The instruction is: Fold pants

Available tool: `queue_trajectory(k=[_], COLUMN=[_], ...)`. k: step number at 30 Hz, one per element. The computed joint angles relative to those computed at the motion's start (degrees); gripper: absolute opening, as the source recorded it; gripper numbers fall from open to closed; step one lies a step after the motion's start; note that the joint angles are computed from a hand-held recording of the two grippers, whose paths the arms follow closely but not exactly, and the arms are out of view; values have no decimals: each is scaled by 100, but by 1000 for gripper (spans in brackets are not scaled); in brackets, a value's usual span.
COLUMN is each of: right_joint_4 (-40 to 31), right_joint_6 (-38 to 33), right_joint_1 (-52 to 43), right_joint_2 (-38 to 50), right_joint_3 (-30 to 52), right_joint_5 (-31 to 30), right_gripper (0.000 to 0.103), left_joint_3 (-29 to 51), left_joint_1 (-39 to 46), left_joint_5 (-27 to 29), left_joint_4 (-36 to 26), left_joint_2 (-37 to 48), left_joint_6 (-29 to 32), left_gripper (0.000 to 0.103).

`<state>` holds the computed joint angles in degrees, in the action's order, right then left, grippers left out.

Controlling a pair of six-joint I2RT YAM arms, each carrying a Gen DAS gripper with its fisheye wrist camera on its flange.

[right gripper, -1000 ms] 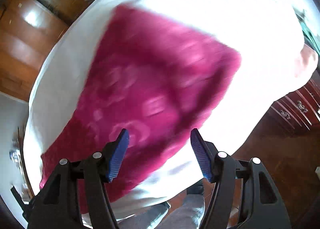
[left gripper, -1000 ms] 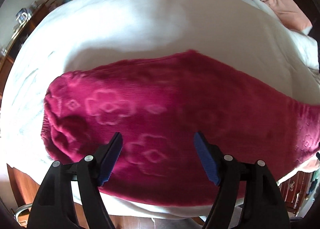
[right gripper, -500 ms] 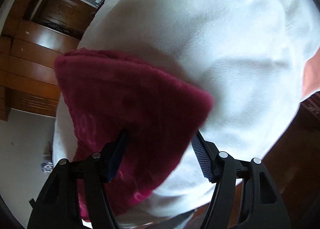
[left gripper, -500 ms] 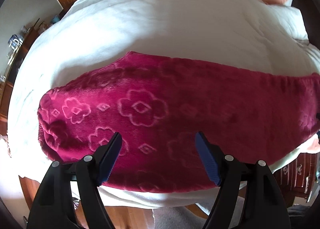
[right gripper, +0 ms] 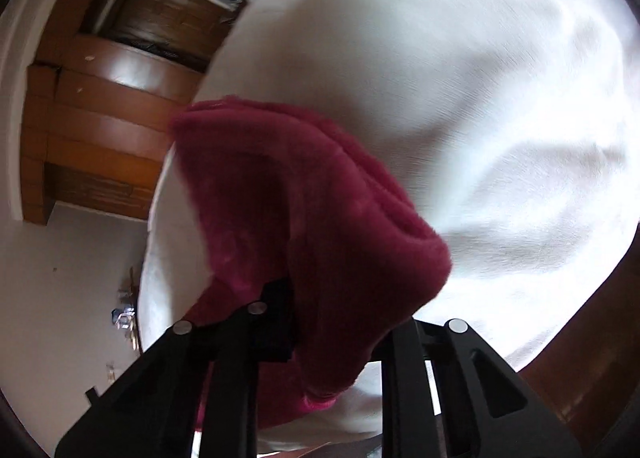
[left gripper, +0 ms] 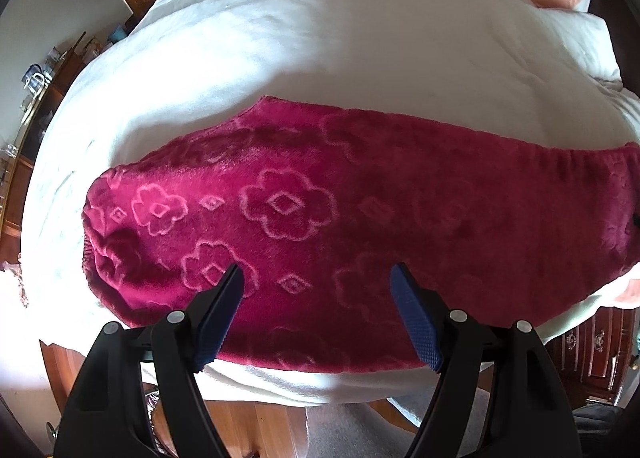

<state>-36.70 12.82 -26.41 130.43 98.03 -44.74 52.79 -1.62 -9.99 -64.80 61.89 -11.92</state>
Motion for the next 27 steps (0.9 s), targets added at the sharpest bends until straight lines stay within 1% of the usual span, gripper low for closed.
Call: queue_trajectory(k=[2, 6, 11, 14, 15, 18, 20, 22, 24, 25, 27], right_joint_4=[37, 9, 65, 69, 58, 26, -100, -104, -100, -60, 1], right_joint_6=[-23, -378, -579, -746, -762, -808, -763, -455, -252, -221, -232], right_joint_1=[176, 481, 1235, 1771, 1965, 2541, 2825, 3299, 3566, 3772, 4171], right_joint_2=[-332, -990, -1653, -1938, -1855, -1907, -1713, -1456, -1312, -1399, -1309], right_joint_3=[-98, -344, -483, -543, -388, -319, -21, 190, 206, 14, -14], right_joint_5=[14, 163, 568, 898, 1008, 1245, 1326, 1465, 1425, 1485, 1733], right_gripper=[17, 17, 17, 17, 17, 17, 17, 17, 17, 17, 17], left_joint_3=[-28, -99, -128, -128, -116, -92, -54, -20, 27, 30, 62], left_joint_1=[81, 233, 620, 1042, 1159, 1793, 2168, 2651, 3140, 3351, 3760], left_joint_5=[64, 238, 585, 826, 879, 1134, 1271, 1406, 1520, 1564, 1640], left_joint_4=[31, 155, 323, 396, 403, 436, 431, 425, 420, 424, 426], left_joint_2=[23, 67, 131, 158, 174, 251, 318, 419, 557, 606, 720], left_joint_6=[59, 246, 607, 942, 1035, 1513, 1790, 2164, 2560, 2739, 3086], left_gripper=[75, 75, 75, 75, 75, 75, 75, 75, 75, 75, 75])
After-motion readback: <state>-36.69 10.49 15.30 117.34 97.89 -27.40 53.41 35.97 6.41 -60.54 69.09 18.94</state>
